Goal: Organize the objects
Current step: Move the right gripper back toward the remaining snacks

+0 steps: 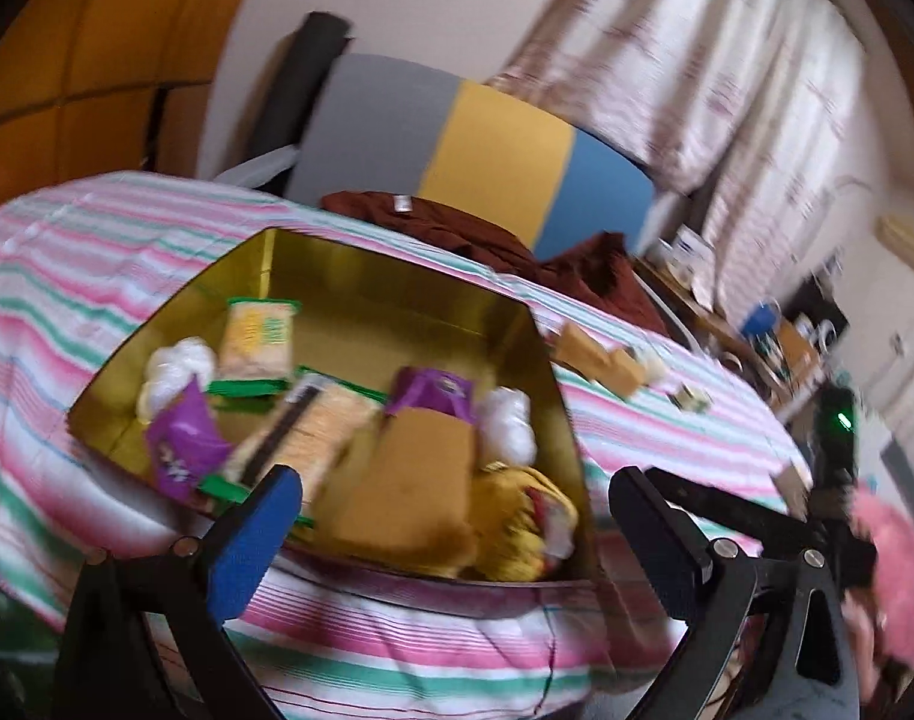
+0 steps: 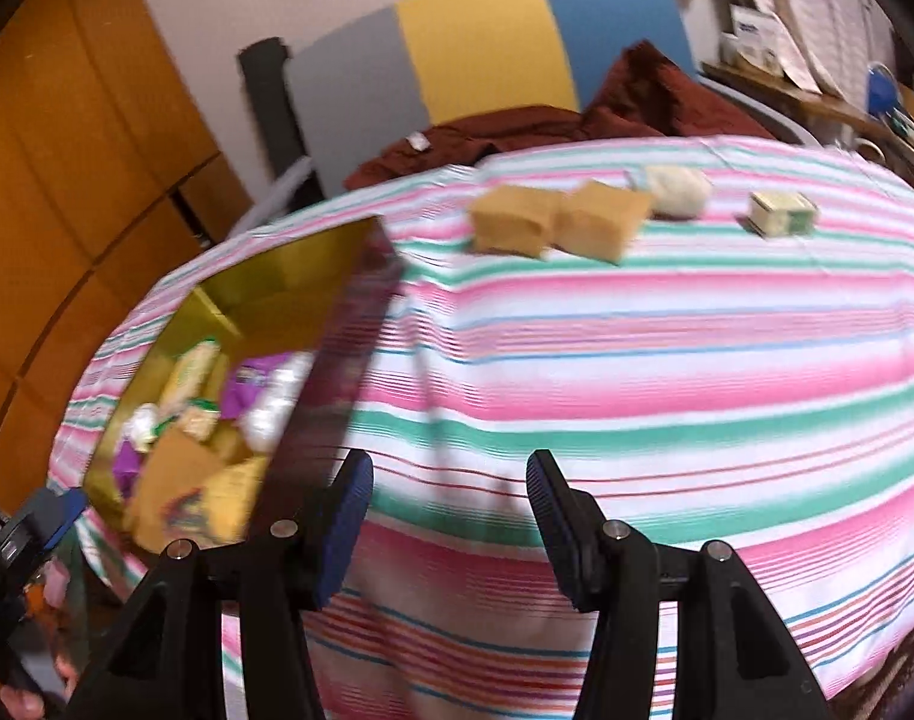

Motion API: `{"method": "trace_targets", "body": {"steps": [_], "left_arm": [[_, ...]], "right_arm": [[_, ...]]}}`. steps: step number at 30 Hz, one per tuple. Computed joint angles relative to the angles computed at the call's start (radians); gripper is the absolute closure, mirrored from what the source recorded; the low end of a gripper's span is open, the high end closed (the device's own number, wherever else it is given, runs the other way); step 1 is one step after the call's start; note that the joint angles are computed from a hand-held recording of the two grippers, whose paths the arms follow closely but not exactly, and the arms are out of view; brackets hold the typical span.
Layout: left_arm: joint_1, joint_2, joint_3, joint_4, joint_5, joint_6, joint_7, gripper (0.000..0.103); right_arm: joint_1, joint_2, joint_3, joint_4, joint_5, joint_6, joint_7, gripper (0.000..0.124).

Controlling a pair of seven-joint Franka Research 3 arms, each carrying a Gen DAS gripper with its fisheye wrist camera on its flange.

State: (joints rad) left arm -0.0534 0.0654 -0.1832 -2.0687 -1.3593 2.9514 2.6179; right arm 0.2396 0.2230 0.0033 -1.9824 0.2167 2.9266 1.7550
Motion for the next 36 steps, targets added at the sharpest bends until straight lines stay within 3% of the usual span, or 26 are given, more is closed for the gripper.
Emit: {"method": "trace_targets", "body": {"steps": [8, 12, 14, 19, 27, 30, 36], "left_arm": [[-0.035, -0.029, -0.012, -0.03, 0.002, -0.032, 0.07, 0.0], [-0.052, -0.034, -0.009, -0.036, 0.033, -0.032, 0.036, 0.0], [-0.057, -0.03, -0.008, -0.036, 0.082, -0.027, -0.012, 0.0], [-0.058, -0.03, -0.009, -0.043, 0.192, -0.032, -0.121, 0.0], [-0.056, -0.03, -0.008, -0.053, 0.32, 0.002, -0.235, 0.0], [-0.05, -0.022, -0.011, -0.047, 0.36, 0.006, -0.277, 0.0], [-0.041, 0.003, -0.027, -0.019, 0.452, -0.003, -0.351, 0.0]], "right_arm": [[-0.027, 0.05, -0.053, 0.041, -0.012, -0.014, 0.067, 0.07], [0.002, 0.124, -0.132, 0.148, -0.116, -0.034, 0.176, 0.069], [-0.006, 0.165, -0.139, 0.215, -0.136, -0.042, 0.195, 0.069], [-0.066, 0.327, -0.113, 0.486, -0.093, -0.119, 0.201, 0.066], [-0.101, 0.64, -0.118, 1.01, -0.115, -0.401, 0.273, 0.062], [-0.11, 0.665, -0.105, 1.033, -0.124, -0.405, 0.276, 0.062], [-0.147, 0.595, -0.041, 0.875, -0.089, -0.264, 0.114, 0.068]]}}
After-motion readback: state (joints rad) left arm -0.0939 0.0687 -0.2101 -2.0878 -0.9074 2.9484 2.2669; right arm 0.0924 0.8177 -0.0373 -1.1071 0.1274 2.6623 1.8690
